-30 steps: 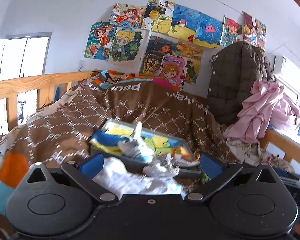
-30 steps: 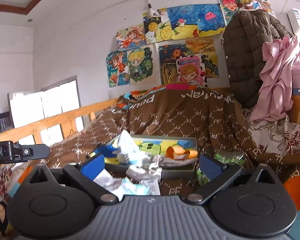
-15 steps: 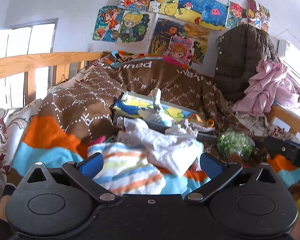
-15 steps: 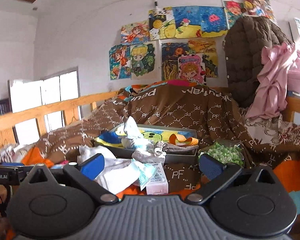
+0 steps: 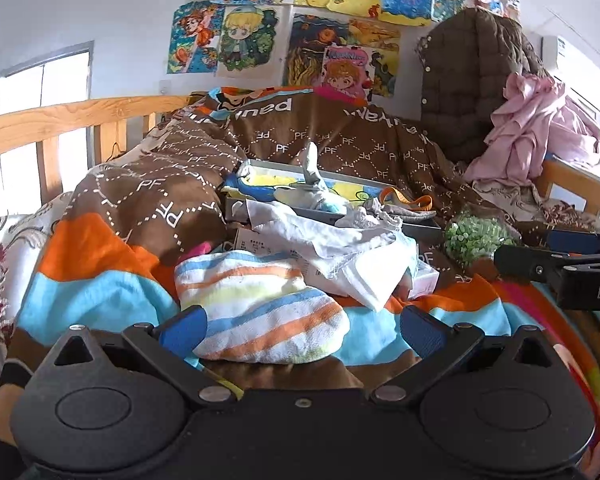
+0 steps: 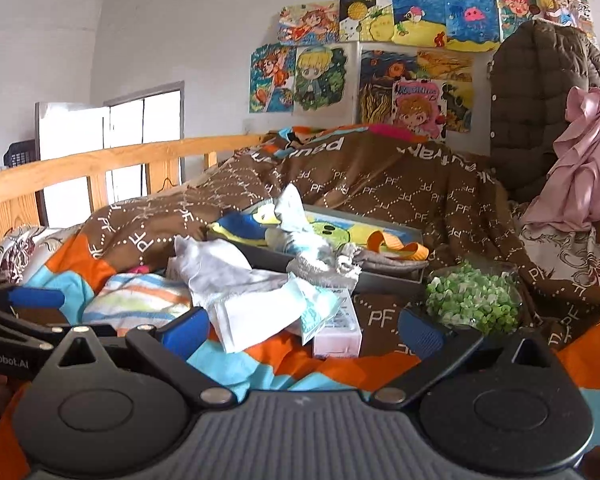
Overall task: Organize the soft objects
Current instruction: 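Grasp the striped sock with the left gripper while the right gripper grasps the white frayed gauze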
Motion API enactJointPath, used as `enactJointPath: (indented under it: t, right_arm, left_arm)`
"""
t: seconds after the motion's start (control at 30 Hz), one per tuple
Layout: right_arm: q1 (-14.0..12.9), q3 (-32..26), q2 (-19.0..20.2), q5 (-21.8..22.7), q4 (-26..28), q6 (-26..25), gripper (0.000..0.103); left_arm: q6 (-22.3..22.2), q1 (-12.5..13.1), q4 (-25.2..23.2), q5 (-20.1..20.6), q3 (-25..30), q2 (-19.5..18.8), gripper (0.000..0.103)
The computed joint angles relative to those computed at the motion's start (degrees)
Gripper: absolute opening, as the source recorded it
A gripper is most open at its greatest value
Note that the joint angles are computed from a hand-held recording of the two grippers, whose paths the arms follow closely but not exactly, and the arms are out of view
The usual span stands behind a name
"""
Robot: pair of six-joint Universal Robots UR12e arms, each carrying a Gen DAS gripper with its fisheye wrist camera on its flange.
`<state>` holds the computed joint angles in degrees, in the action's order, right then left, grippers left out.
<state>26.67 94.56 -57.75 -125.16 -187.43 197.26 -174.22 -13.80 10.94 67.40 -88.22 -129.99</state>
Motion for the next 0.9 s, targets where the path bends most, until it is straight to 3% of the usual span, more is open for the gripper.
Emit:
enactJointPath:
  t: [0.43, 0.63, 0.9]
  right_arm:
    - [-0.9, -3.5, 2.9, 2.5, 3.5, -4.7, 0.103]
    - [-2.0, -5.6, 4.5, 5.0, 5.5, -5.4, 0.103]
    - [-2.7, -7.8, 6.9, 6.2, 3.9, -11.7, 0.103]
  left_arm:
    - [6.0, 0.5, 1.0, -3.2, 4.1, -3.2, 0.102]
    - [6.4, 0.7, -4.3, -2.1, 6.4, -4.1, 0.102]
    - [6.7, 0.2, -8.0, -0.3, 8.8, -5.4, 0.102]
